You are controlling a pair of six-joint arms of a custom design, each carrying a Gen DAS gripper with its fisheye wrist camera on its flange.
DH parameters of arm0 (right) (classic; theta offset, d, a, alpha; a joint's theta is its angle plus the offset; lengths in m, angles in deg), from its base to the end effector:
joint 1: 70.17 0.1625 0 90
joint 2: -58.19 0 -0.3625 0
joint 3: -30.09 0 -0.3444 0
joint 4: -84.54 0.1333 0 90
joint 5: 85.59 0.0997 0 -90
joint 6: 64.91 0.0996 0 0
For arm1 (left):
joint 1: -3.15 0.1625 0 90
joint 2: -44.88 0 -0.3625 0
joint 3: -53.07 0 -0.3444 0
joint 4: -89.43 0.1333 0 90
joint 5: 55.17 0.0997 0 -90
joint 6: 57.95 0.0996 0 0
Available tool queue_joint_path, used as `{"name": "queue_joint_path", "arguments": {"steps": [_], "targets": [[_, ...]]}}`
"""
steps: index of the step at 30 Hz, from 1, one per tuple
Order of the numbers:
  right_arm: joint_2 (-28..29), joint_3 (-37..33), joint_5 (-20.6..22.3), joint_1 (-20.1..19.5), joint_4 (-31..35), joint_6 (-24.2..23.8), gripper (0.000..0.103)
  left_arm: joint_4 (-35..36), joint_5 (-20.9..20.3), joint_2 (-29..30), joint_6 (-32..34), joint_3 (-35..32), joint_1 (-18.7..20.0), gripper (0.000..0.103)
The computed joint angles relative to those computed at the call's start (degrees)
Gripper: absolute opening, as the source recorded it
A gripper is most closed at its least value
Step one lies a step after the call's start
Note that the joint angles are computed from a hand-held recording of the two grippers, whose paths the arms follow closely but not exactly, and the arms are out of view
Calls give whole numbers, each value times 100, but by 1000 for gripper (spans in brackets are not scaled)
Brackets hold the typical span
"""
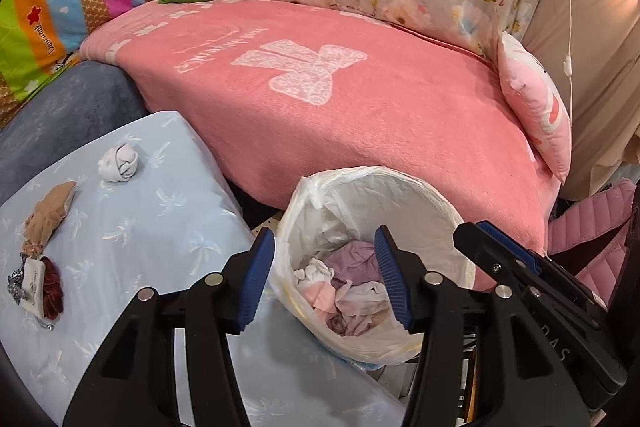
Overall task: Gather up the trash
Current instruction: 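Carry both pink cloths over the bin and open both tools, then close the left tool on the leopard-print scrunchie while the right tool grasps the grey pouch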
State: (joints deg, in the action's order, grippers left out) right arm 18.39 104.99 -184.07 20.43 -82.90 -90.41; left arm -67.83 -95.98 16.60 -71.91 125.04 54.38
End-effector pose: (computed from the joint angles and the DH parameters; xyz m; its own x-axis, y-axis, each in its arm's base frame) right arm 0.1259 -0.6990 0.1908 -0.8903 -0.2379 0.3883 -0.4332 0.7054 -0.5610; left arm -0.2667 -0.6653 0.0766 -0.8169 -0.0042 -0.5768 0.3884 0.7353 -0.5554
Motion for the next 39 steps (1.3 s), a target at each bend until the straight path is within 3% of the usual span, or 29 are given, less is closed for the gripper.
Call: {"name": "queue_joint_path", "arguments": {"steps": [20, 22, 26, 32, 39], "targets": [[266, 161, -121, 415, 217, -303, 32, -587, 621, -802, -608, 1198, 137, 50], [313, 178, -133, 476, 241, -336, 32, -661, 739, -931, -712, 1390, 163, 52], [423, 212, -159, 609, 305, -416, 32, -868, 1079, -1204, -963, 1817, 183, 66], [640, 185, -208, 814, 468, -520, 33, -702, 1655, -1706, -1470, 2445, 240, 67], [954, 107, -198, 1087, 712, -624, 33, -298, 1985, -2406, -2276, 3166, 418, 67]]}}
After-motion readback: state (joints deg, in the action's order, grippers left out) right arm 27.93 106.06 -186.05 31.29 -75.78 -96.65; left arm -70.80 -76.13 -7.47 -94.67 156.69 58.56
